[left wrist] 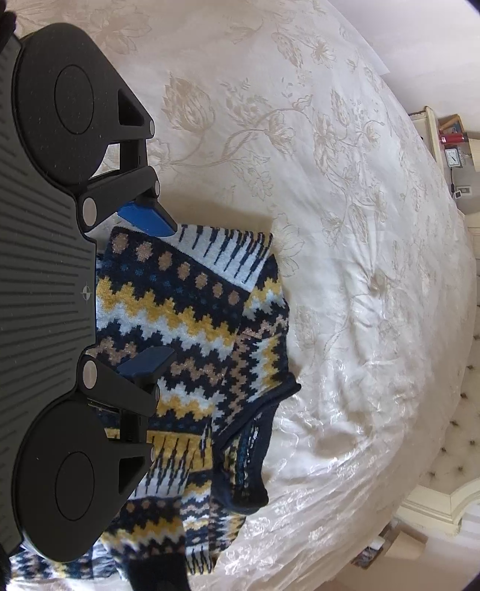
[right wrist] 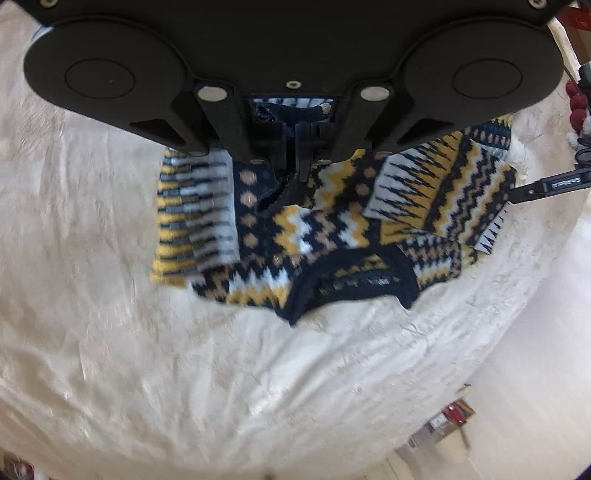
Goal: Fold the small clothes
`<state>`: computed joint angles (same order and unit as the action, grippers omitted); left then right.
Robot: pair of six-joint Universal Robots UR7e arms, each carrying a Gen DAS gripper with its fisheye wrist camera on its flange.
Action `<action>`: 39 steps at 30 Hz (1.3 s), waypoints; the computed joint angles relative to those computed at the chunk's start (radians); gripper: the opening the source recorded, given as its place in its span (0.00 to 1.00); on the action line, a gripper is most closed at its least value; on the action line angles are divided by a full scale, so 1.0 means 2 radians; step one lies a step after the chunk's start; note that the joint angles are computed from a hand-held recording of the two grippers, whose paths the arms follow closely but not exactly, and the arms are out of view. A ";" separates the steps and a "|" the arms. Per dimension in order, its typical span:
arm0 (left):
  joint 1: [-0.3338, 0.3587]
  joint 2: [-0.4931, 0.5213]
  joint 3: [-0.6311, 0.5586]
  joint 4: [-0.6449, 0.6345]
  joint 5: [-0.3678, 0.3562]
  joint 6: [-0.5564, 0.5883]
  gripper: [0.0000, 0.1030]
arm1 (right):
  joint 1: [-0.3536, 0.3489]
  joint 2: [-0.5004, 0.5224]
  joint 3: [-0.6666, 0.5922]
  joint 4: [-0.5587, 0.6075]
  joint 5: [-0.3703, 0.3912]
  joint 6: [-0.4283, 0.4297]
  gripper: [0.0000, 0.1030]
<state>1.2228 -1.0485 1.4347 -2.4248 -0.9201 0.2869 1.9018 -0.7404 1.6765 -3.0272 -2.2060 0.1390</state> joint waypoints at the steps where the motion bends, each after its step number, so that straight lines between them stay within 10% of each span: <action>1: 0.000 0.002 -0.001 -0.003 -0.002 0.003 0.63 | 0.008 0.000 -0.002 -0.011 -0.019 -0.015 0.10; 7: 0.006 0.028 -0.020 0.003 0.006 0.007 0.63 | -0.008 -0.002 -0.003 0.029 -0.072 0.020 0.11; 19: 0.038 0.041 -0.057 0.067 0.025 -0.084 0.70 | -0.026 0.004 0.003 0.076 -0.062 0.071 0.21; 24: 0.045 0.031 -0.057 0.070 0.036 -0.109 0.70 | -0.025 0.001 0.005 0.071 -0.055 0.074 0.47; 39: 0.036 -0.020 -0.015 0.048 0.015 -0.101 0.69 | -0.002 -0.020 0.036 0.074 -0.089 0.130 0.82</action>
<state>1.2952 -1.0881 1.4049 -2.3295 -0.8893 0.0858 1.8975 -0.7809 1.7477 -2.8797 -2.3842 0.3991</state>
